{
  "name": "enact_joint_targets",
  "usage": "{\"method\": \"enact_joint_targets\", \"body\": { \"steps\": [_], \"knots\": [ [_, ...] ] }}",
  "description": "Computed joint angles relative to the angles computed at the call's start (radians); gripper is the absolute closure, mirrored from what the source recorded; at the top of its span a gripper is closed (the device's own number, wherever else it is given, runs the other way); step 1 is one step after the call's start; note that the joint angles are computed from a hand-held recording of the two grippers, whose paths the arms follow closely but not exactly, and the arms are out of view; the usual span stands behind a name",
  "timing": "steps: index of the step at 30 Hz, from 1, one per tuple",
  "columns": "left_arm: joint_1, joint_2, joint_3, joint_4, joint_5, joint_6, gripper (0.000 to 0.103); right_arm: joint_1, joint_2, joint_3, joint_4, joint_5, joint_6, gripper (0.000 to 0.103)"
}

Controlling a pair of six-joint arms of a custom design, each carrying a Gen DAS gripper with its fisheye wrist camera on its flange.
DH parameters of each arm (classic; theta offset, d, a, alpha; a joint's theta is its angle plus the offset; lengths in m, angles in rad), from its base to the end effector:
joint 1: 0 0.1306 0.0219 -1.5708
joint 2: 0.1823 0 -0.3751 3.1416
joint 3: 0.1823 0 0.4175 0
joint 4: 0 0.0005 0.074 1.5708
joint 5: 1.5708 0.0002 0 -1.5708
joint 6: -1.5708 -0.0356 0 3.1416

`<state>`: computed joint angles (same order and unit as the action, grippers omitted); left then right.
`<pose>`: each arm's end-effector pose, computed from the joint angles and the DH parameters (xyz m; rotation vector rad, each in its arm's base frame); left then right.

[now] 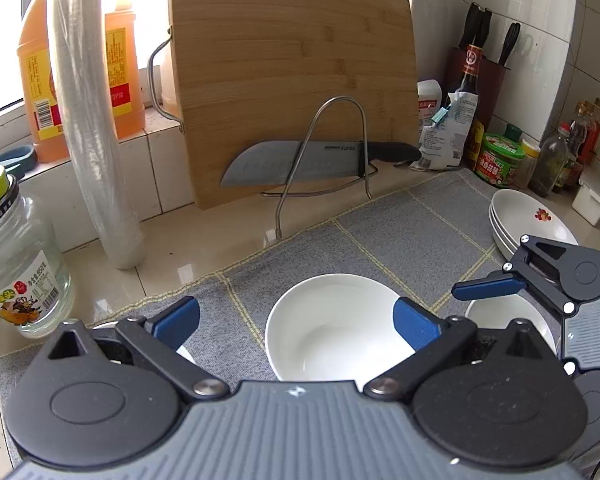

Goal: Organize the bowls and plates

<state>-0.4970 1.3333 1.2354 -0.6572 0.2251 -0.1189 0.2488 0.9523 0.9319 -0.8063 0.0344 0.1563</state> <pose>0.4317 -0.2438 0.3897 0.8192 2.1979 -0.4503 0.3444 0.0857 0.3813 -0.4664 2.3510 0.0020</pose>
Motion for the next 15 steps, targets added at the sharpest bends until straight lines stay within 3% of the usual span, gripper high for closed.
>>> {"method": "enact_joint_targets", "body": {
  "steps": [10,15],
  "knots": [
    [0.010,0.147,0.150,-0.190,0.106,-0.034,0.001,0.000,0.032,0.006,0.013,-0.008,0.002,0.000],
    [0.004,0.184,0.189,-0.244,0.090,-0.071,0.001,-0.005,0.046,0.009,0.014,-0.020,0.007,0.000]
  ]
}}
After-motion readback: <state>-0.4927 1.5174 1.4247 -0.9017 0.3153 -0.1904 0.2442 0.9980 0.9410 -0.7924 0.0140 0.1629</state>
